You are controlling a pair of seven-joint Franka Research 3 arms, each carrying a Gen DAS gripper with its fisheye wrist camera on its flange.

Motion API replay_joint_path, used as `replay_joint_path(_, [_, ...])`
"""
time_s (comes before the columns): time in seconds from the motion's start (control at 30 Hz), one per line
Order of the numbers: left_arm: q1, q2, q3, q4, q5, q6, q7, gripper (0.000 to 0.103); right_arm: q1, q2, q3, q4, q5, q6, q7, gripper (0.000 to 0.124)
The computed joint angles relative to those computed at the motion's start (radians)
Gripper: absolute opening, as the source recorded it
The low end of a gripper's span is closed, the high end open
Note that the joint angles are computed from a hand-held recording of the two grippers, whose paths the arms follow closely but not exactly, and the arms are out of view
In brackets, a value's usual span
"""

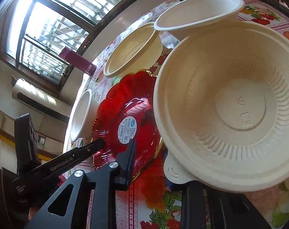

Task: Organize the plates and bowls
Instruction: 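Reach both grippers to the small red plate with sticker and grasp its rim, then carry the small red plate and lower it onto the large red plate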

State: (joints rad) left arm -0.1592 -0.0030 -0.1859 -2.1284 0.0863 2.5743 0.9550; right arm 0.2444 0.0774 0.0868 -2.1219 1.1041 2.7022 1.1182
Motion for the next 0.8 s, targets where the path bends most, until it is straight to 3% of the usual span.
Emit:
replay_joint_path(0.07, [0.0,-0.004,0.0,-0.008,-0.036,0.017,0.027,0.016,0.001,0.0,0.001,-0.001,-0.001,0.004,-0.002,0.018])
replay_joint_path(0.1, [0.0,-0.002,0.0,-0.005,-0.039,0.016,0.031,0.015,0.001,0.002,0.001,0.001,-0.001,-0.002,-0.003,0.016])
replay_joint_path(0.43, [-0.019,-0.098,-0.005,-0.106,-0.053,0.01,0.026,0.015,0.002,-0.054,-0.008,-0.058,0.038,-0.037,-0.047,0.016])
replay_joint_path(0.8, [-0.08,-0.303,-0.012,-0.297,-0.037,0.004,-0.007,0.016,0.036,-0.229,-0.044,-0.224,-0.015,-0.097,-0.043,0.016])
